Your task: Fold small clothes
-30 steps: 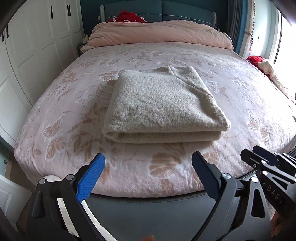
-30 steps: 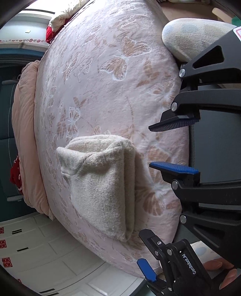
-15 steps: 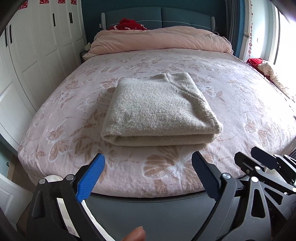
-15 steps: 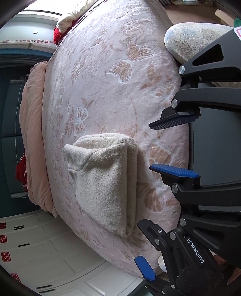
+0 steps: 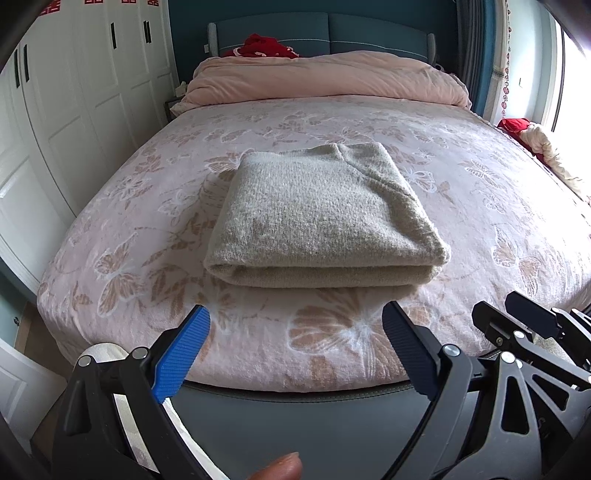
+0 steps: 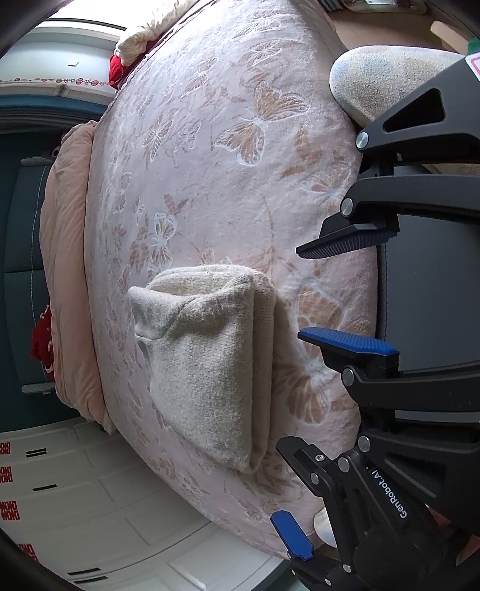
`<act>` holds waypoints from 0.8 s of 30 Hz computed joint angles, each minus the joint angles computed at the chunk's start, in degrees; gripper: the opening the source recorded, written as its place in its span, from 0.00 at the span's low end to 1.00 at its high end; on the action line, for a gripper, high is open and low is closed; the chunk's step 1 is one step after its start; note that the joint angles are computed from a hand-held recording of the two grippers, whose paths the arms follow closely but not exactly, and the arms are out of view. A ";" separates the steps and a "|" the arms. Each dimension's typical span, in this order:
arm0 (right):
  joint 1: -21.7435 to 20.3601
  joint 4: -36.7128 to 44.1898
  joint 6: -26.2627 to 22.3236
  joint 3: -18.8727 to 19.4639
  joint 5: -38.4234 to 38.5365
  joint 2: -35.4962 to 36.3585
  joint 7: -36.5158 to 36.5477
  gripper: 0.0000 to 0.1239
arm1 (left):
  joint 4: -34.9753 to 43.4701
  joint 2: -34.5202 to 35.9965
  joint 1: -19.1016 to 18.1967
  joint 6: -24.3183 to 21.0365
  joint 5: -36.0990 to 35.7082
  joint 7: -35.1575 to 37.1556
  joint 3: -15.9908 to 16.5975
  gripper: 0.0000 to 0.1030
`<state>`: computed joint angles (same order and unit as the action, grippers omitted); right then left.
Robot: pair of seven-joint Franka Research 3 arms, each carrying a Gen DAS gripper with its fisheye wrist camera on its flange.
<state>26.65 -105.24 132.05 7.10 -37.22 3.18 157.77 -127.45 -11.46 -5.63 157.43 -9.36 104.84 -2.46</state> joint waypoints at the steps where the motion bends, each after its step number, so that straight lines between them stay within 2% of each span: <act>1: 0.00 0.04 -0.02 0.00 0.05 0.06 -0.05 0.32 | 0.03 0.03 0.02 -0.11 0.09 -0.08 -0.05 0.89; 7: 0.15 0.33 -0.34 -0.03 0.10 0.29 0.12 0.32 | -0.28 -0.26 -0.21 0.04 -0.29 0.56 -0.03 0.84; 17: 0.57 0.81 -0.17 -0.08 -0.29 0.85 -0.35 0.32 | 0.11 0.26 0.36 -0.46 1.46 -1.38 -0.40 0.84; 24: 0.76 0.72 -0.20 -0.27 -0.05 0.84 -0.51 0.32 | -0.33 0.40 0.42 1.04 1.47 -1.51 -0.31 0.84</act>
